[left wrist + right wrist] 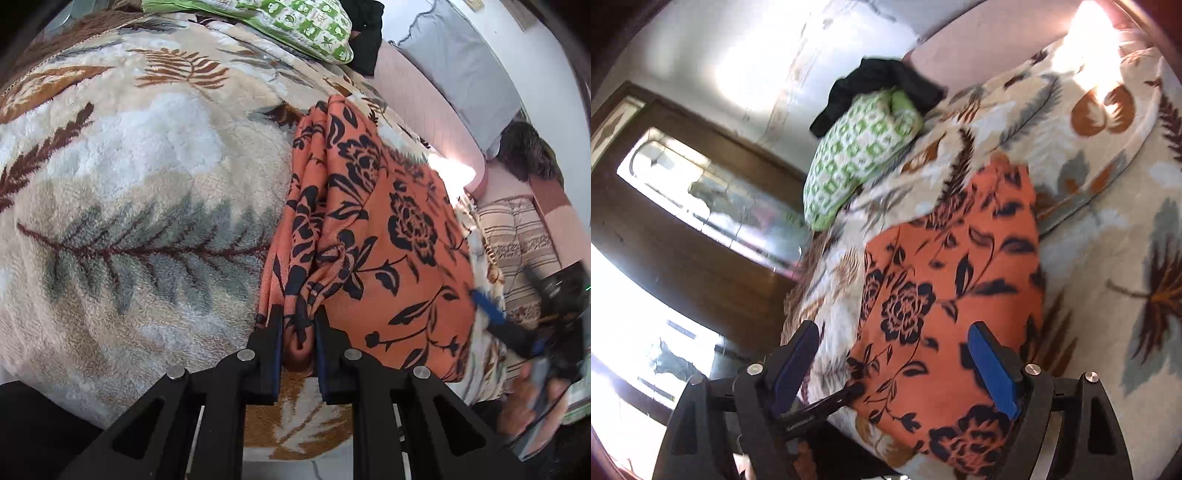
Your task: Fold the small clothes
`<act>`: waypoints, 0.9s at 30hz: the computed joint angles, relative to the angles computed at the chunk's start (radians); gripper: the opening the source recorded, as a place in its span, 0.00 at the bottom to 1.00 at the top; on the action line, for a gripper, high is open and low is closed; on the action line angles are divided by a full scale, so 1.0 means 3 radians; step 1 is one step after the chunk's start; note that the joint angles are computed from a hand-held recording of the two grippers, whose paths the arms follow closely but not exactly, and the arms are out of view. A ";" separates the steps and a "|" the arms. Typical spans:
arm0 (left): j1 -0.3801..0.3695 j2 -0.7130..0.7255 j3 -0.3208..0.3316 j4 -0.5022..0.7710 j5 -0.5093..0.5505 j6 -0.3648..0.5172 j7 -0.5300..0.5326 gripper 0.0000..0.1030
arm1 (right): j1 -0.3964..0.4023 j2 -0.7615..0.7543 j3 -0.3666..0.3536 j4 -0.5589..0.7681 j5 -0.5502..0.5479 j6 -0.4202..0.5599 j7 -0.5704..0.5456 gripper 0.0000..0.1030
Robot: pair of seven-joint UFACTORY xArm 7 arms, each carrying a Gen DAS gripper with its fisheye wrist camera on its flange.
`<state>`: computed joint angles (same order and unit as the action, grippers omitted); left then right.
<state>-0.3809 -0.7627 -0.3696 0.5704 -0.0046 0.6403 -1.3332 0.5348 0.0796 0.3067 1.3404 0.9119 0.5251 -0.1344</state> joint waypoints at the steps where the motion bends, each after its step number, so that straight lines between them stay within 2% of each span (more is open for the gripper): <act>1: 0.0003 -0.0005 0.0011 0.0063 0.0022 0.0050 0.0032 0.18 | 0.0014 0.0049 -0.0002 0.0018 -0.0097 0.0072 0.0089 0.83; 3: 0.0023 0.0013 0.0018 0.0261 0.0102 0.0303 0.0153 0.23 | 0.0015 0.0058 0.0007 -0.0018 -0.0126 0.0035 0.0101 0.83; 4: 0.0063 -0.0016 0.0002 0.0335 0.0155 0.0389 0.0179 0.31 | -0.0002 0.0032 0.0014 -0.0045 -0.0027 0.0018 0.0044 0.83; 5: 0.0121 -0.0075 -0.0008 0.0376 0.0213 0.0388 0.0185 0.48 | -0.0017 0.0039 0.0013 -0.0035 0.0058 0.0030 0.0013 0.83; 7: 0.0256 -0.0061 0.0032 0.0505 0.0342 0.0418 0.0311 0.67 | -0.0040 0.0039 0.0008 -0.0039 0.0166 0.0083 -0.0049 0.83; 8: 0.0306 0.0037 0.0096 0.0586 0.0398 0.0402 0.0460 0.68 | -0.0046 0.0035 0.0007 -0.0050 0.0197 0.0099 -0.0103 0.83; 10: 0.0286 0.0375 0.0365 0.0674 0.0311 0.0158 0.0831 0.68 | -0.0045 0.0028 0.0008 -0.0076 0.0258 0.0093 -0.0206 0.83; 13: 0.0257 0.0942 0.0694 0.0868 0.0000 -0.0045 0.1274 0.66 | -0.0055 -0.0029 0.0002 -0.0143 0.0411 0.0090 -0.0351 0.83; 15: 0.0263 0.1142 0.0790 0.0905 -0.0174 -0.0269 0.1462 0.64 | -0.0061 -0.0033 -0.0010 -0.0150 0.0529 0.0124 -0.0462 0.83; 16: 0.0254 0.1210 0.0825 0.0918 -0.0254 -0.0358 0.1567 0.55 | -0.0070 -0.0041 -0.0019 -0.0161 0.0599 0.0157 -0.0538 0.83; 17: 0.0200 0.1280 0.0895 0.0917 -0.0394 -0.0460 0.1737 0.33 | -0.0079 -0.0046 -0.0028 -0.0172 0.0674 0.0183 -0.0604 0.83; 18: 0.0166 0.1358 0.0955 0.0929 -0.0515 -0.0440 0.1892 0.17 | -0.0080 -0.0034 -0.0033 -0.0169 0.0738 0.0195 -0.0651 0.83; 19: 0.0206 0.1432 0.0946 0.0902 -0.0616 -0.0430 0.1972 0.11 | -0.0086 -0.0029 -0.0038 -0.0175 0.0810 0.0210 -0.0709 0.83; 21: 0.0022 0.1423 0.1161 0.0697 -0.1103 -0.0753 0.2295 0.11 | -0.0098 -0.0004 -0.0043 -0.0172 0.0949 0.0252 -0.0847 0.83; 22: 0.0001 0.1392 0.1183 0.0655 -0.1209 -0.0807 0.2368 0.11 | -0.0099 0.0004 -0.0045 -0.0170 0.0963 0.0268 -0.0868 0.83; 23: 0.0107 0.1368 0.1073 0.0660 -0.1177 -0.0781 0.2346 0.12 | -0.0101 -0.0004 -0.0047 -0.0180 0.0981 0.0274 -0.0893 0.83; 25: 0.0292 0.1331 0.0865 0.0734 -0.0884 -0.0646 0.2136 0.15 | -0.0100 -0.0013 -0.0051 -0.0193 0.1009 0.0271 -0.0899 0.83; 27: 0.0503 0.1247 0.0608 0.0853 -0.0466 -0.0384 0.1766 0.20 | -0.0094 -0.0035 -0.0056 -0.0213 0.1007 0.0249 -0.0850 0.83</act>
<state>-0.2299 -0.3886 -0.1872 0.8264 -0.1445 0.5253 -0.8035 0.5066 0.0690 0.2901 1.2765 1.2141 0.5999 -0.3894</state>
